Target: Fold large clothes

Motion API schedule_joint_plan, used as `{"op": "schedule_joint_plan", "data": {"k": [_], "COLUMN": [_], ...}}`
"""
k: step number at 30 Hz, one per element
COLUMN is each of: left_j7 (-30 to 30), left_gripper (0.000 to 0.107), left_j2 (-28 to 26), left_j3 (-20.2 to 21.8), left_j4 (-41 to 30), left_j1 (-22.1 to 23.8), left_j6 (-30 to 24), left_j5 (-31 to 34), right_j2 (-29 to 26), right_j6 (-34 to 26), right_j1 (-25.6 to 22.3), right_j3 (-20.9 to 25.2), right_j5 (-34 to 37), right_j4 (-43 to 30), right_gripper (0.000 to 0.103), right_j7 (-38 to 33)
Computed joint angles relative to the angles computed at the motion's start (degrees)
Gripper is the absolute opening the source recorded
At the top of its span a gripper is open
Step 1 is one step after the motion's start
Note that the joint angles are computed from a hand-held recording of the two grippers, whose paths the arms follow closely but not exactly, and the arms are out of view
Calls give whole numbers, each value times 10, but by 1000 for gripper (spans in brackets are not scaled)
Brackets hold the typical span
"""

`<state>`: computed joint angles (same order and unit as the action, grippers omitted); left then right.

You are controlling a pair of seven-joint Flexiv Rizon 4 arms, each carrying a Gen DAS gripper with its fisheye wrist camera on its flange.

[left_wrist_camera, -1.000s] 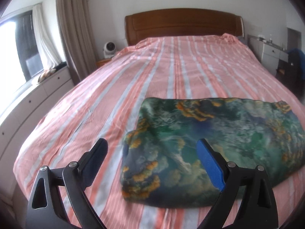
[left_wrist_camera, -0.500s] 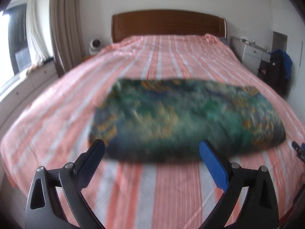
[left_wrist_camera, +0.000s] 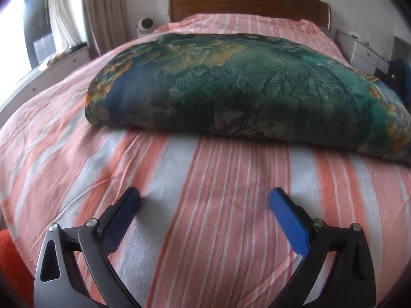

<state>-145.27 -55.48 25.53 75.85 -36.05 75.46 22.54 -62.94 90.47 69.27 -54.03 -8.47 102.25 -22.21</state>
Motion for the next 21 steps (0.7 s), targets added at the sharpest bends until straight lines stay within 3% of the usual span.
{"op": "schedule_joint_plan", "data": {"k": [7,21], "left_j7": [-21,-38], "left_gripper": [103,103], "left_j2": [-16,-21], "left_j3": [13,-3], "left_j4": [-18,-43], "left_j1": [-11,-1], "left_j6": [-16,-46], "left_j5": [10,39], "right_j2": [50,58], "right_j6": [-27,-14], "right_j1": [-85,-107], "right_j3": [103,122], "right_j5": [-33,-62], "right_j4": [-25,-23], "right_gripper": [94,95], "right_j7": [2,22]}}
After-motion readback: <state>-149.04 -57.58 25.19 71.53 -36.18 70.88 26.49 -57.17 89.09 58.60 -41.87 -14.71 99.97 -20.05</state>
